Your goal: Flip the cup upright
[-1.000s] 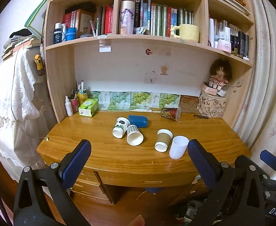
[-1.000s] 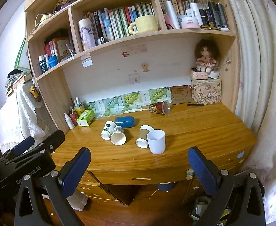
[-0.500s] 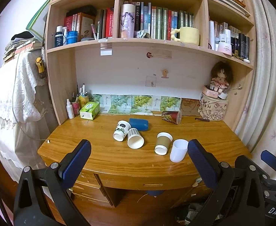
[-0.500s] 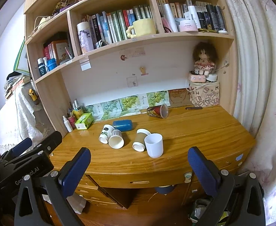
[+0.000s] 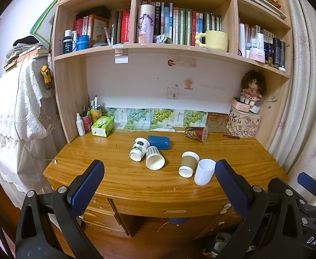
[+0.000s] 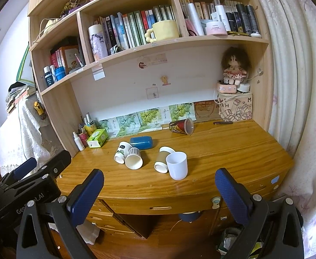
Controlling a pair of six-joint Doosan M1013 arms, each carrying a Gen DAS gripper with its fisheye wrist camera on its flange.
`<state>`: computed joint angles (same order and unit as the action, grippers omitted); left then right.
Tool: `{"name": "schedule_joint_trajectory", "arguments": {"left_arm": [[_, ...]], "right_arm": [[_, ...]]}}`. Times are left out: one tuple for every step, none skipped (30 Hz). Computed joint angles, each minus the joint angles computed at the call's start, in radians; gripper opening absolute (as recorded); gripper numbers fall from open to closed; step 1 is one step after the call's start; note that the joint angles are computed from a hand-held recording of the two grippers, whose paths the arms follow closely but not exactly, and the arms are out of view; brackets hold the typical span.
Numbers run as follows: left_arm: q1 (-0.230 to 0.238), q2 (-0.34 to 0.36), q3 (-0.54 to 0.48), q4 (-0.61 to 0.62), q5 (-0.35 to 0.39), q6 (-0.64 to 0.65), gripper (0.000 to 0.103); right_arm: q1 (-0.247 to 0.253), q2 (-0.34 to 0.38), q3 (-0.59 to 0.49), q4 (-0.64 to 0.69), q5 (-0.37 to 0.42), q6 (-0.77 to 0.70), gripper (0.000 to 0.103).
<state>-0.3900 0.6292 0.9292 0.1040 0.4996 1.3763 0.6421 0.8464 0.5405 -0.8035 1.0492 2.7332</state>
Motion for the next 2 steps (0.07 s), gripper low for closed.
{"name": "schedule_joint_trajectory", "arguments": {"left_arm": [[-0.001,0.0,0.0,0.004,0.001,-0.003,0.102],[-0.001,-0.001,0.001,-0.001,-0.001,0.002,0.102]], "right_arm": [[0.0,0.0,0.0,0.0,0.0,0.0,0.103],[0.0,-0.001,0.002,0.001,-0.003,0.0,0.103]]}}
